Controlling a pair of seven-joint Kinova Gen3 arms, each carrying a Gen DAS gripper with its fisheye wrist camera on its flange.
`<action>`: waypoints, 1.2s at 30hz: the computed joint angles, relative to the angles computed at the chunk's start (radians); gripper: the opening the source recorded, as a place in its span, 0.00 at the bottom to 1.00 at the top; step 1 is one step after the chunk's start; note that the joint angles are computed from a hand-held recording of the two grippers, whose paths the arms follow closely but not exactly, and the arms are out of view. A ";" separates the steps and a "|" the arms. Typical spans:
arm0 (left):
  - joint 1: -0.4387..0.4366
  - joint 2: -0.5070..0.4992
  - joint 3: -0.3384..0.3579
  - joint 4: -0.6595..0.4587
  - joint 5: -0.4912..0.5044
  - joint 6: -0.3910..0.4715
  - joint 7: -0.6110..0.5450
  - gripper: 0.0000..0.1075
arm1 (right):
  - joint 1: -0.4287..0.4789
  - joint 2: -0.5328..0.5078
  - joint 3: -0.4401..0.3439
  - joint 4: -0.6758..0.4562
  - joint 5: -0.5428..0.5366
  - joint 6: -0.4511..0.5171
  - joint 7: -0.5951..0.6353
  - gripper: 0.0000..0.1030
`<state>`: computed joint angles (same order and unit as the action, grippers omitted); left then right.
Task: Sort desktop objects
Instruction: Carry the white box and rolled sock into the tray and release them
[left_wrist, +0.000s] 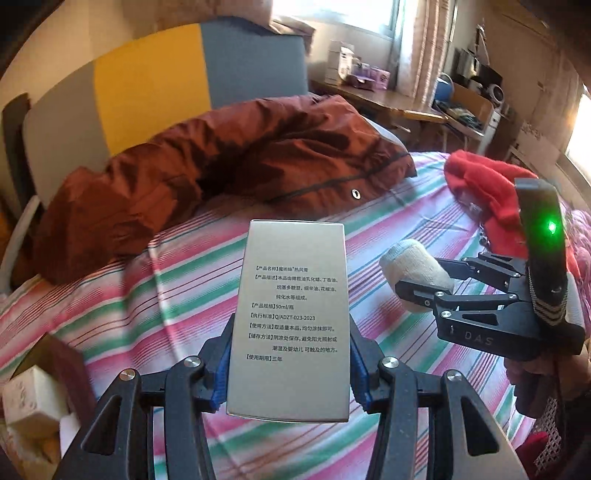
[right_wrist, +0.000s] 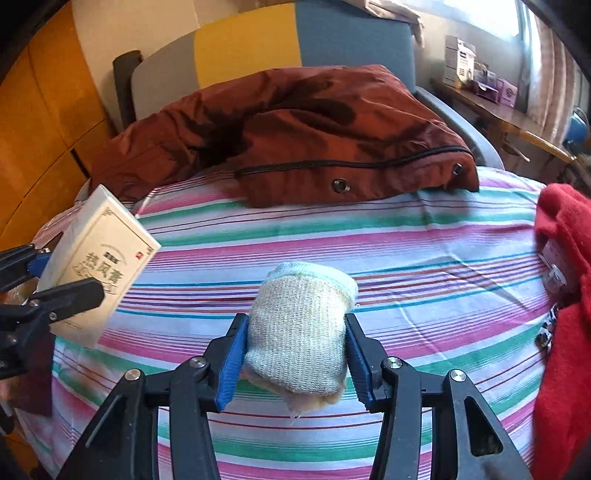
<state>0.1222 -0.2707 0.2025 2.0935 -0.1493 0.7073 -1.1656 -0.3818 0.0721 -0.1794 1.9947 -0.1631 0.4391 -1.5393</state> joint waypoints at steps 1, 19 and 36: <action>-0.004 -0.020 0.003 0.003 -0.003 0.011 0.011 0.48 | -0.002 -0.002 -0.002 0.001 -0.001 -0.001 0.003 0.49; -0.109 -0.333 -0.004 0.034 0.008 0.179 0.009 0.48 | -0.077 -0.043 -0.036 0.005 0.022 0.033 -0.037 0.49; -0.176 -0.528 -0.078 0.074 0.061 0.292 -0.094 0.48 | -0.180 -0.121 -0.105 0.034 0.078 0.043 -0.216 0.49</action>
<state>-0.0534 -0.7984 0.1243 2.1671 -0.0887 0.9990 -1.2594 -0.5620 -0.0492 -0.2844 2.0291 -0.0855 0.4819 -1.7556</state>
